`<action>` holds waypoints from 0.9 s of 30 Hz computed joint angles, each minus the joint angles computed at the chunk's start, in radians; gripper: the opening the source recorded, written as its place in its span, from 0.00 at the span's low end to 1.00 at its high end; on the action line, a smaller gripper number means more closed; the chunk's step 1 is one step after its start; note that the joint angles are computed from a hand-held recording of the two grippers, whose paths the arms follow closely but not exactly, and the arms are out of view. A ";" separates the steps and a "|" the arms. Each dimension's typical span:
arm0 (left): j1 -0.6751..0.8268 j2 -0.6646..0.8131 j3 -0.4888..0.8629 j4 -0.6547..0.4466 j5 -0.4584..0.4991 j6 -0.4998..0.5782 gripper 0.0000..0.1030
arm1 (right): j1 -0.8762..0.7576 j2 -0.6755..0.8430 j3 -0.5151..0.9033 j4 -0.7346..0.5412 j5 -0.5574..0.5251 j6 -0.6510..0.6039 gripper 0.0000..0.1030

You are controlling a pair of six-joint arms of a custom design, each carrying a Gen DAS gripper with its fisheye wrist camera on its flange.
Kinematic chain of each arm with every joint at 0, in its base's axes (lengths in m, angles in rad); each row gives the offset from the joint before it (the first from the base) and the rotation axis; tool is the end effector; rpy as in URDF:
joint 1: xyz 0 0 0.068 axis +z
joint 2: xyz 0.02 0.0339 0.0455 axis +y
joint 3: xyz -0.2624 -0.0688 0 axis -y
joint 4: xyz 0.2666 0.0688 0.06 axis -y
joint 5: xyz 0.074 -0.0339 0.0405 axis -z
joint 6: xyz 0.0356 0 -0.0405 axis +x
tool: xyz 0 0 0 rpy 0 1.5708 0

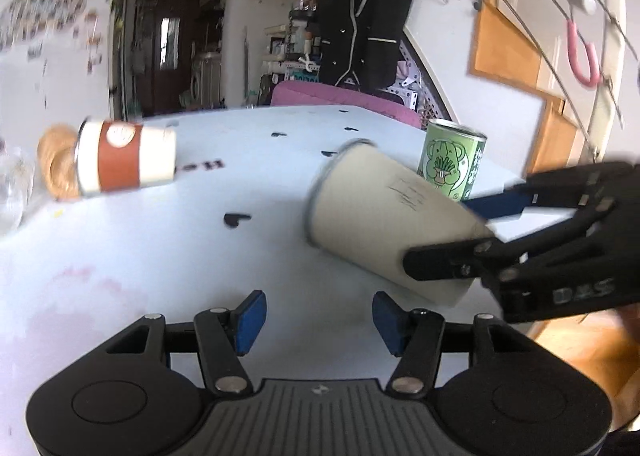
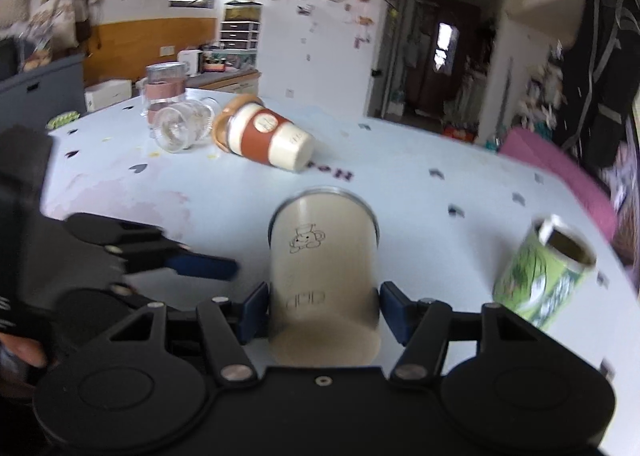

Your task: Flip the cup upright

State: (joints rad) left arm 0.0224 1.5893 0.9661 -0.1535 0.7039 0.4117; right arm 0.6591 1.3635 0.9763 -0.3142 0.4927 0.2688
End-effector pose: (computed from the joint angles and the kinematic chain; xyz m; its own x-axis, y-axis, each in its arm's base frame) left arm 0.3489 -0.0152 0.1981 -0.4644 0.2947 -0.8352 0.6877 0.7142 -0.1303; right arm 0.2601 0.1802 0.2572 -0.5592 -0.1372 -0.8176 -0.1093 0.9898 -0.0914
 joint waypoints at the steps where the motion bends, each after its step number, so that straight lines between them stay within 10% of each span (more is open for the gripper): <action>1: 0.017 0.004 0.019 -0.040 0.017 -0.007 0.58 | -0.009 -0.003 -0.012 0.002 -0.006 0.017 0.60; 11: 0.055 0.229 0.399 -0.470 0.261 -0.299 0.74 | 0.021 -0.038 -0.107 0.081 0.065 0.058 0.61; 18: -0.027 0.320 0.477 -0.372 0.281 -0.659 0.74 | 0.048 -0.033 -0.125 0.112 0.117 0.053 0.61; 27: -0.079 0.335 0.487 -0.315 0.218 -0.726 0.74 | 0.057 -0.038 -0.131 0.111 0.118 0.049 0.61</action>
